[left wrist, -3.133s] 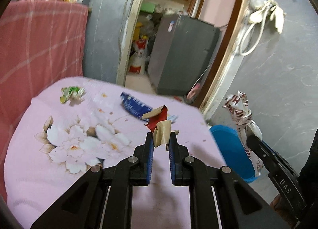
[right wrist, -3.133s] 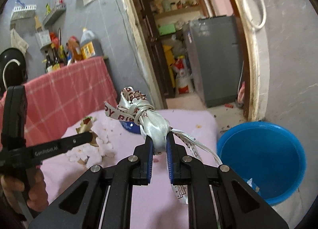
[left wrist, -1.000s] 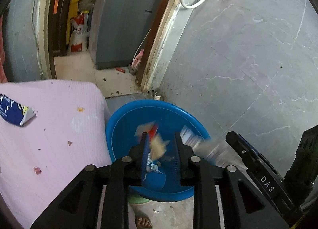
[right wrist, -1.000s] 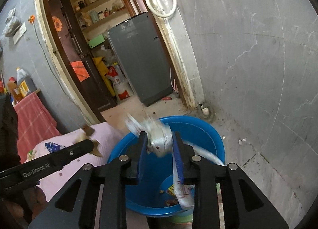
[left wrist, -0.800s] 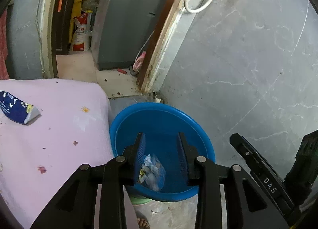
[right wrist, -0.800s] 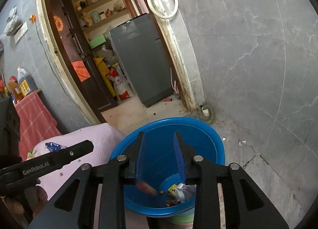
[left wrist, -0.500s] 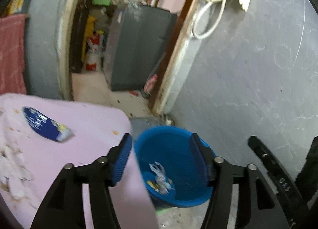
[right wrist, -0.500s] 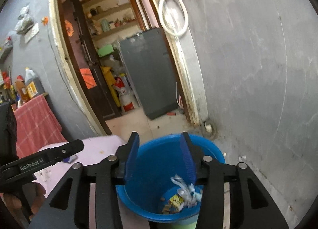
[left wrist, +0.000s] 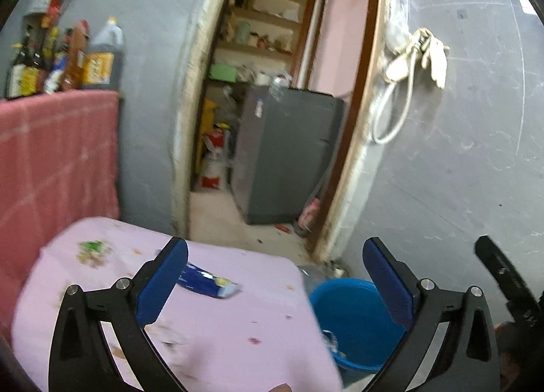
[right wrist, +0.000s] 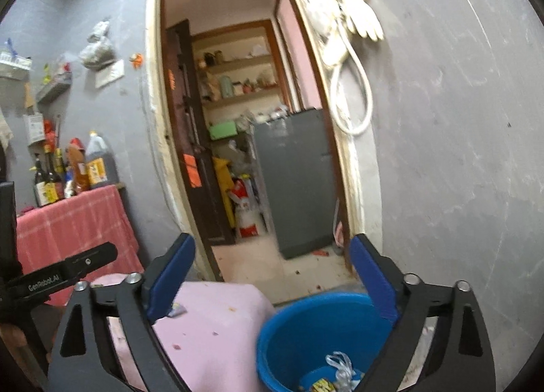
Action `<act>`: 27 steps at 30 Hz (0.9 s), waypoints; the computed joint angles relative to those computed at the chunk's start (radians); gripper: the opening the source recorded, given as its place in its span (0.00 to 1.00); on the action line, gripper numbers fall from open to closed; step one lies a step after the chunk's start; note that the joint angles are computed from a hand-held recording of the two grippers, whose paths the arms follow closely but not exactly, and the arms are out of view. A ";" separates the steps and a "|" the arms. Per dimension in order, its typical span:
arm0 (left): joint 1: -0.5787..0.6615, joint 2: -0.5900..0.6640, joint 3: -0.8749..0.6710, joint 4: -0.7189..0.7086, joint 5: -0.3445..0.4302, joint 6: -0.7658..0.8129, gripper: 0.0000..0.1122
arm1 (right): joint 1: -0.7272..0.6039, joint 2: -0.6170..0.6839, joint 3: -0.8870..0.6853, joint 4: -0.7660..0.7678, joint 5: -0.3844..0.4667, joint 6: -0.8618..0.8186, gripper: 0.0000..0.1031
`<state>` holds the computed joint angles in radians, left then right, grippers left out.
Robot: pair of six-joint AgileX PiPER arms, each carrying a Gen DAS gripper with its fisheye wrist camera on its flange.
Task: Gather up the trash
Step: 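Move both tools back over the table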
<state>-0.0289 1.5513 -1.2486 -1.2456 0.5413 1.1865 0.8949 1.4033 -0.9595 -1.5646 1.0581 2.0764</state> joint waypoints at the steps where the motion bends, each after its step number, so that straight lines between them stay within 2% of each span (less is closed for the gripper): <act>1: 0.024 -0.017 0.018 -0.020 0.003 0.030 0.90 | 0.013 0.012 -0.015 -0.015 0.008 0.001 1.00; 14: 0.276 -0.092 0.097 -0.217 0.056 0.321 0.90 | 0.091 0.201 -0.246 -0.131 -0.018 -0.007 1.00; 22: 0.415 -0.066 0.081 -0.285 0.109 0.404 0.91 | 0.104 0.321 -0.413 -0.152 -0.066 -0.050 1.00; 27: 0.467 -0.028 0.046 -0.291 0.114 0.407 0.91 | 0.100 0.393 -0.504 -0.147 -0.118 -0.080 1.00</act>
